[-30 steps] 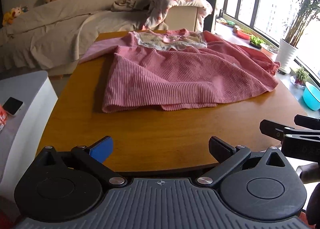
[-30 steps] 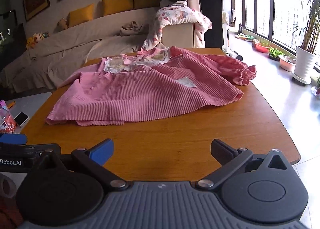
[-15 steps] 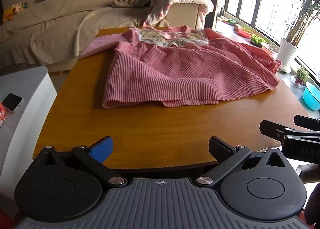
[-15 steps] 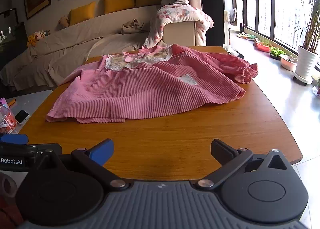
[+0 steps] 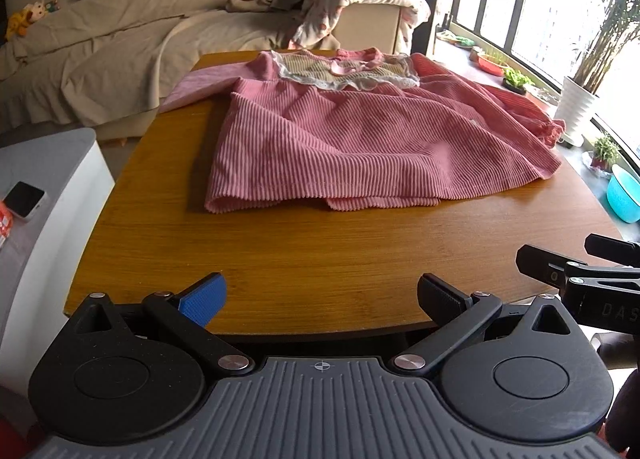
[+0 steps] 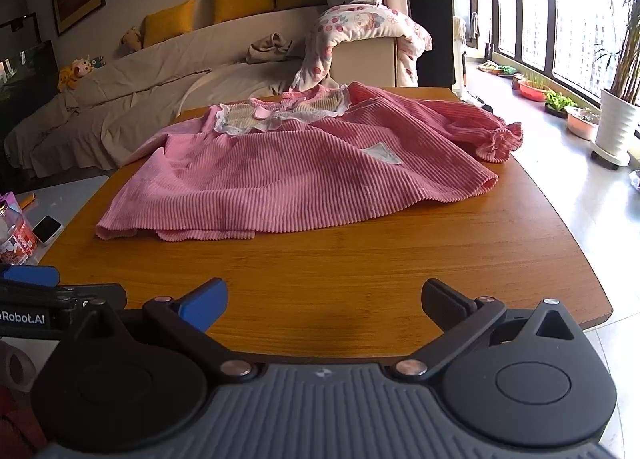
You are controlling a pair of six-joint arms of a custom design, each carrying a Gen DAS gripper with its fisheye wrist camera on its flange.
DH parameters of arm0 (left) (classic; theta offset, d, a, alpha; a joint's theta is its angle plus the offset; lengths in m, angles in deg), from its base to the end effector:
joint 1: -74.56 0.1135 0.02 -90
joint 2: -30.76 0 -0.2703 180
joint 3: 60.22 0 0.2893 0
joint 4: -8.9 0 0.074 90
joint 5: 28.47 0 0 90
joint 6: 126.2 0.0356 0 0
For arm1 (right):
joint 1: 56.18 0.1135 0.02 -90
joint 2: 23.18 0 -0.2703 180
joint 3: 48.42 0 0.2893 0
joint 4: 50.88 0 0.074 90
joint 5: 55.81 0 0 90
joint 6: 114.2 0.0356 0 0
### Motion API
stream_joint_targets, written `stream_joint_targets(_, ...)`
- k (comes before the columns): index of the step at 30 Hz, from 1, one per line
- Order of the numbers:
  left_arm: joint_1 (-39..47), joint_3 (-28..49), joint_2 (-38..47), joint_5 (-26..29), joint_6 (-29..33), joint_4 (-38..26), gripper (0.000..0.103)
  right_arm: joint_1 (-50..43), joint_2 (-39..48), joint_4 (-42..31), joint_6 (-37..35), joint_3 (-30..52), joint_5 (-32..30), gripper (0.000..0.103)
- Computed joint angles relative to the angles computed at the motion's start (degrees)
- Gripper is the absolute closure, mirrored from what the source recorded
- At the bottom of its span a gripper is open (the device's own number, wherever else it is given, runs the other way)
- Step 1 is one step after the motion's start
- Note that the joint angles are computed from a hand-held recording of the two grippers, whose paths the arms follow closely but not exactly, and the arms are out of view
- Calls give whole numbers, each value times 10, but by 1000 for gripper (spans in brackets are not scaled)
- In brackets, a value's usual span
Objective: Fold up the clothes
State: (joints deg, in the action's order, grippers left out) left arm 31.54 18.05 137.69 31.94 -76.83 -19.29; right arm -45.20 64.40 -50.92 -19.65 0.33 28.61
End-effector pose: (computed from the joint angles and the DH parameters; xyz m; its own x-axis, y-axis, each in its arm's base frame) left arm 0.3117 -0.2668 0.1455 -0.7223 -0.1004 -0.6842 -0.0982 0.9943 -0.0423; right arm 0.3127 0.0642 0.1335 -0.6351 -0.0428 -0.7713 -0.2142 0.9691 0.1226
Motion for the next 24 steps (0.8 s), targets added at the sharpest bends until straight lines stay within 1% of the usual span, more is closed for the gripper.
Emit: stream_joint_targets(24,2,13,6,1,5,-7,0,-2,-2,9,2,-3,5,0)
